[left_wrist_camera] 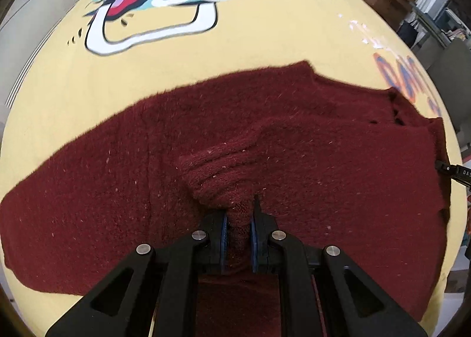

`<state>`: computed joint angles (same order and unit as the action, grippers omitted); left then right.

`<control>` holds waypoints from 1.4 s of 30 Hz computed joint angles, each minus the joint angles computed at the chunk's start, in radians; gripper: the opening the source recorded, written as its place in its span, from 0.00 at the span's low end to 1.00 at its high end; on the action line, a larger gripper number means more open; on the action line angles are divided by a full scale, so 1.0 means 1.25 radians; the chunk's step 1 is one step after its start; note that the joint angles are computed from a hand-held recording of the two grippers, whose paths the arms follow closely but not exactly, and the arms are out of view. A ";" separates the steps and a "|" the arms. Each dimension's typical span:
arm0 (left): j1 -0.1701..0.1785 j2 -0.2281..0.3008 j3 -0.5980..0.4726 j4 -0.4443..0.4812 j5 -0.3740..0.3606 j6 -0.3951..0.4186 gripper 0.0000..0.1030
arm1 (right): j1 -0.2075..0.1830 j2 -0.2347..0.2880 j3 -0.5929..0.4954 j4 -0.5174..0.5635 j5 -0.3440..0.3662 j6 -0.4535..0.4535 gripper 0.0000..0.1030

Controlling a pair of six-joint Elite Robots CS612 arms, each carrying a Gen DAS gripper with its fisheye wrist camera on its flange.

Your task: Fold small clothes

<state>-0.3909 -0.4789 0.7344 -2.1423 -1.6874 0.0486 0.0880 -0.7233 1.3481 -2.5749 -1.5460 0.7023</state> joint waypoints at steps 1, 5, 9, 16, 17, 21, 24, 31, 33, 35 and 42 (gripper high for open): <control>0.001 0.003 -0.003 0.002 0.001 -0.005 0.10 | 0.002 0.005 -0.004 0.010 -0.003 0.002 0.17; 0.004 0.010 -0.001 -0.029 -0.006 -0.005 0.16 | 0.005 0.010 -0.014 0.018 -0.013 0.002 0.23; 0.001 0.007 -0.005 -0.035 0.007 -0.011 0.30 | 0.018 -0.004 -0.012 0.018 -0.070 -0.035 0.54; -0.008 -0.033 0.041 -0.162 0.015 0.000 0.99 | 0.053 -0.011 -0.038 -0.046 -0.150 -0.108 0.85; -0.010 -0.038 0.048 -0.182 0.014 0.006 0.99 | 0.059 -0.015 -0.034 -0.063 -0.158 -0.122 0.91; -0.027 -0.064 0.119 -0.330 0.021 0.051 0.99 | 0.084 -0.001 -0.059 -0.143 -0.169 -0.181 1.00; -0.039 -0.070 0.153 -0.356 0.007 0.063 0.99 | 0.105 0.026 -0.099 -0.143 -0.171 -0.202 1.00; -0.056 -0.058 0.185 -0.286 0.017 0.034 0.99 | 0.141 0.094 -0.164 -0.060 -0.217 -0.239 1.00; -0.056 -0.057 0.196 -0.272 0.022 0.025 0.99 | 0.143 0.103 -0.162 -0.042 -0.221 -0.238 1.00; -0.057 -0.059 0.212 -0.274 0.038 0.025 0.99 | 0.142 0.104 -0.153 -0.031 -0.227 -0.229 1.00; -0.045 -0.060 0.221 -0.300 0.054 0.014 0.99 | 0.120 0.075 -0.086 -0.055 -0.257 -0.177 1.00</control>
